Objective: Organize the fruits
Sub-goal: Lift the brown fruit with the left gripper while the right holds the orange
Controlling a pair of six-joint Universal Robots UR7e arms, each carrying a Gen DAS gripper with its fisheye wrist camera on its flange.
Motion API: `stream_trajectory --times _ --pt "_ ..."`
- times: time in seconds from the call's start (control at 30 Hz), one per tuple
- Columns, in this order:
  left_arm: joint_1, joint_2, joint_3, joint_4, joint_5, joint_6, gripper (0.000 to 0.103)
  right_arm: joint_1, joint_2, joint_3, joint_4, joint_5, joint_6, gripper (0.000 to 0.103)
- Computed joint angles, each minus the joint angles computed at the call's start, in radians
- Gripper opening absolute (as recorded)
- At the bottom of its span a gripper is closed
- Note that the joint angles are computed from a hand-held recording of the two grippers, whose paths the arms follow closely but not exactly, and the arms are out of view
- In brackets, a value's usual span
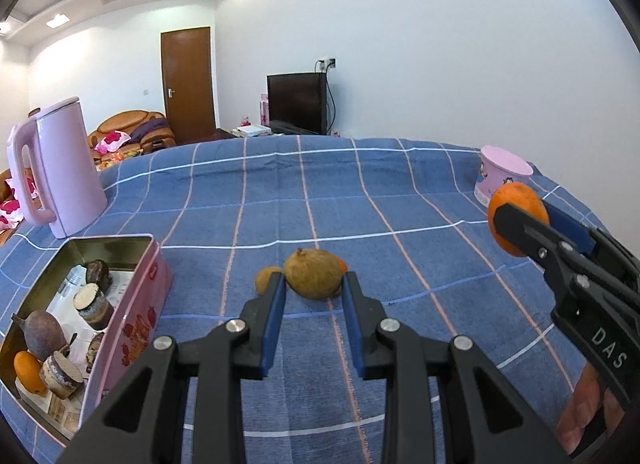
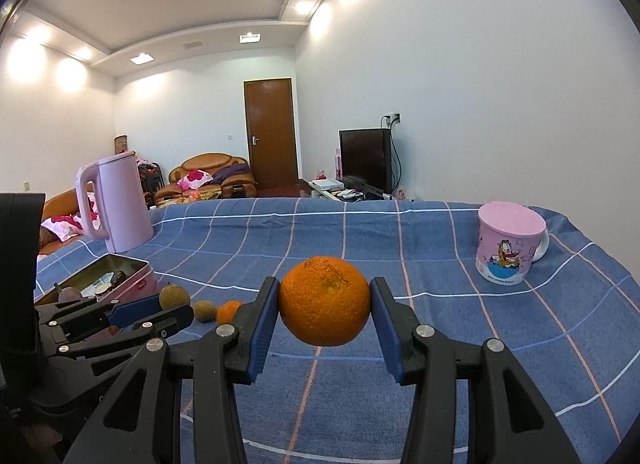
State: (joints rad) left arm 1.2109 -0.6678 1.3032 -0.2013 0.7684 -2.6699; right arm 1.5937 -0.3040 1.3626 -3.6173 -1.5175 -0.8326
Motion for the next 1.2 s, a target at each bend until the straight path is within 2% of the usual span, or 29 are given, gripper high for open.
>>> stream_trajectory --times 0.57,1.2 --pt "-0.016 -0.048 0.111 -0.183 -0.013 0.106 0.03 -0.005 -0.003 0.024 -0.043 0.037 -0.024 0.048" --pt "-0.019 -0.088 0.185 -0.285 -0.019 0.159 0.03 0.001 0.001 0.03 -0.052 0.037 -0.051 0.048"
